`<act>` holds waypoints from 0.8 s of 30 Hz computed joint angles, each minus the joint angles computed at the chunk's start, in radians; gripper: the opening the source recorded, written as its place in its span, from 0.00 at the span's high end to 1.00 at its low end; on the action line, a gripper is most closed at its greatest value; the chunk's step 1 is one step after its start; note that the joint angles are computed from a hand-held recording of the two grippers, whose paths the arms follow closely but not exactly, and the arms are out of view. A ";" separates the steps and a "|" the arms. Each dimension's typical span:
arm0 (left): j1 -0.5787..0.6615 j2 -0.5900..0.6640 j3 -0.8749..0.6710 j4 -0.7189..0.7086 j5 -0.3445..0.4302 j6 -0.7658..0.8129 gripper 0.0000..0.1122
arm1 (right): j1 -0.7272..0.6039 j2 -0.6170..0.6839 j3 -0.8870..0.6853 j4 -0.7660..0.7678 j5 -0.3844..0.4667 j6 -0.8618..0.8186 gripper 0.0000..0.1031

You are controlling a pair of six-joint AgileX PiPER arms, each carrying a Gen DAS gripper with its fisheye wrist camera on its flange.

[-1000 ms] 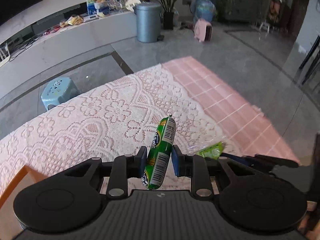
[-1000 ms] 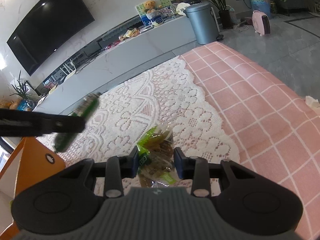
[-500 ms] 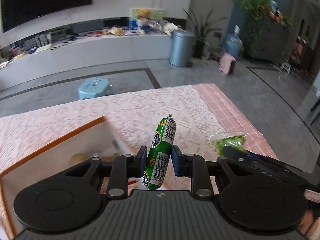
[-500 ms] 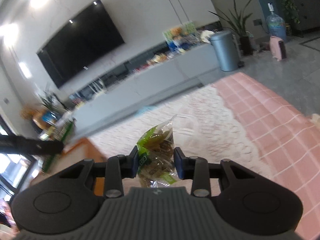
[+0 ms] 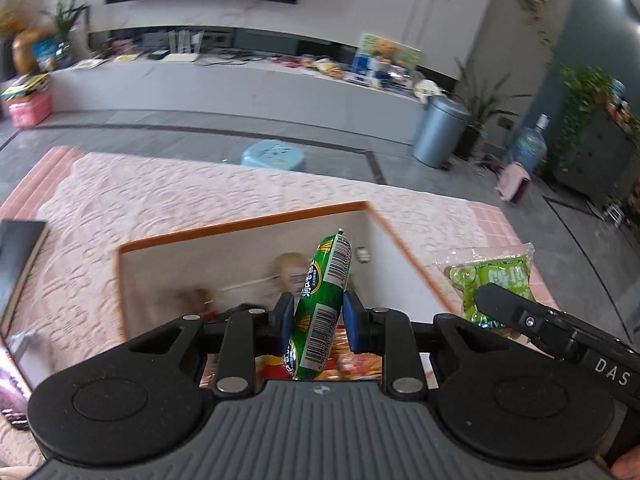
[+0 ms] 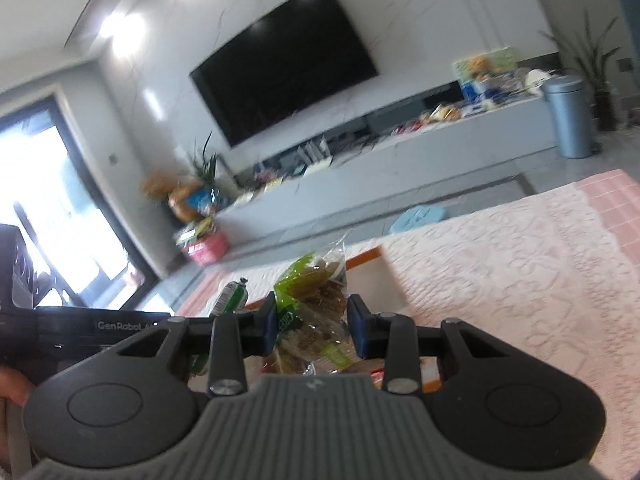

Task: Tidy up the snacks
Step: 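Carry the sausage and green packet over the box and release them inside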

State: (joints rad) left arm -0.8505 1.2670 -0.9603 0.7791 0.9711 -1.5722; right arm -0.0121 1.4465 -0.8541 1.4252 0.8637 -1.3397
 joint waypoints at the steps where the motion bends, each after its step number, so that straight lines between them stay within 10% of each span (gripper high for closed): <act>1: 0.007 -0.014 0.017 -0.002 0.005 -0.002 0.74 | 0.045 -0.004 -0.006 -0.020 -0.033 0.026 0.67; 13: 0.145 -0.029 0.117 -0.158 0.008 0.173 0.74 | 0.414 0.120 -0.135 -0.434 -0.302 0.463 0.67; 24: 0.192 0.099 0.105 -0.240 -0.037 0.309 0.74 | 0.502 0.279 -0.251 -0.716 -0.277 0.724 0.67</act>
State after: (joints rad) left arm -0.6589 1.3656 -0.8549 0.5390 0.9341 -1.2630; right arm 0.4901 1.7251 -1.1051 0.7095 0.5870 -0.6160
